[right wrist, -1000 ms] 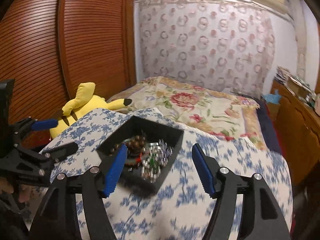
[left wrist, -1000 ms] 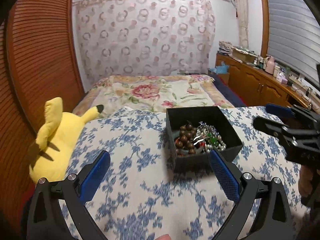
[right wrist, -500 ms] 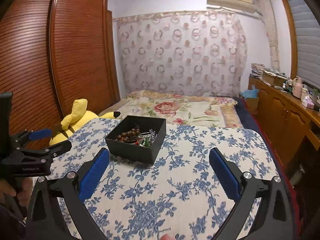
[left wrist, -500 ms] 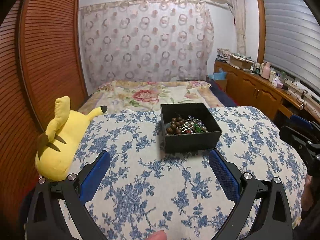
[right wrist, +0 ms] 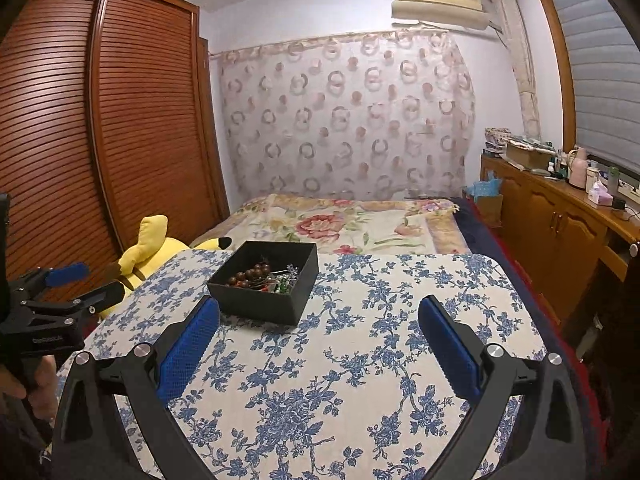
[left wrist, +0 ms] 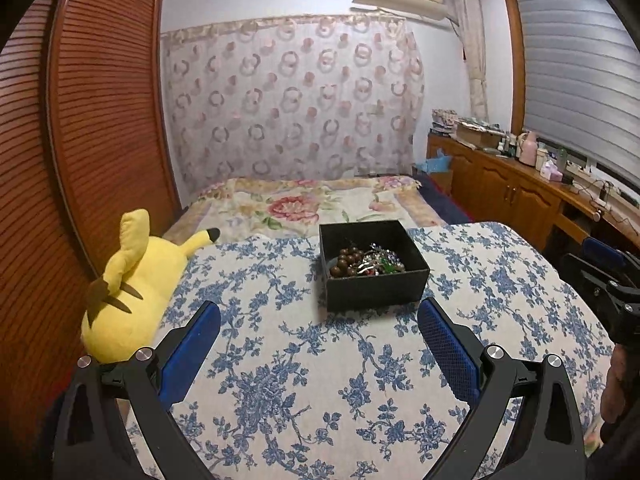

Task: Organize jewelry

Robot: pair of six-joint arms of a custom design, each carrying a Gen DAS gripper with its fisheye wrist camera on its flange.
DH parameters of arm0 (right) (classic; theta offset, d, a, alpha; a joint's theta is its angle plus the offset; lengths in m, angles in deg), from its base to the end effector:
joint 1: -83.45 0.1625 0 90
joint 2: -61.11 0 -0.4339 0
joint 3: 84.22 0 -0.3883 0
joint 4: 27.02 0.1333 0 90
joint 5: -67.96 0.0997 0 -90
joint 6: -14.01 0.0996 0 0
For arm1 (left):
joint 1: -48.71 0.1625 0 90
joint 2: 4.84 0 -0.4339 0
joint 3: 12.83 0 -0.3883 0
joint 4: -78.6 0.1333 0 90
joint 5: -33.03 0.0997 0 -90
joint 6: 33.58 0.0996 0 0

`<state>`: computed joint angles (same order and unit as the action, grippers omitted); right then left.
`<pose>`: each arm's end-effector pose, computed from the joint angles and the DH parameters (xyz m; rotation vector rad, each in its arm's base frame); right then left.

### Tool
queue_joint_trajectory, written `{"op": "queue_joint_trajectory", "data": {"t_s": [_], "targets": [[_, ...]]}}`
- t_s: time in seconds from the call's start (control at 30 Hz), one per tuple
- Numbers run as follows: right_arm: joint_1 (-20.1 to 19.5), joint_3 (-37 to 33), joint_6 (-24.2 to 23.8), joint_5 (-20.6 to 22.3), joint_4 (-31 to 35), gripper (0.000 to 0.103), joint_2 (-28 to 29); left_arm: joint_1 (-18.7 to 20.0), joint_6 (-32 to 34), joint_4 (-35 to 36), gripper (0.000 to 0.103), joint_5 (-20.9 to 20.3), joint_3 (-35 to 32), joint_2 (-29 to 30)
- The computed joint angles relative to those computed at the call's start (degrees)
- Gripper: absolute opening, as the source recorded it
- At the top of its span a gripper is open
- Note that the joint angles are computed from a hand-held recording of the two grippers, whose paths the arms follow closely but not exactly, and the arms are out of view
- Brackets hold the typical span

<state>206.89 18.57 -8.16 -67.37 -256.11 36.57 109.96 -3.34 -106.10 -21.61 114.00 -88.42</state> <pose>0.3737 -0.4525 0.0155 0.5312 -2.1261 1.3310 -0.0524 -0.4925 0.3550 0.8259 2.1783 -1.0998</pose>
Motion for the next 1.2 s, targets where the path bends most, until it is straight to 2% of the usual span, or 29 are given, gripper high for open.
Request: {"op": "queue_joint_trajectory", "data": {"t_s": [1.2], "targets": [[0.09, -0.25, 0.23, -0.03, 0.3, 0.1, 0.27, -0.12, -0.4, -0.22, 0.095, -0.33, 0.35, -0.79]]}}
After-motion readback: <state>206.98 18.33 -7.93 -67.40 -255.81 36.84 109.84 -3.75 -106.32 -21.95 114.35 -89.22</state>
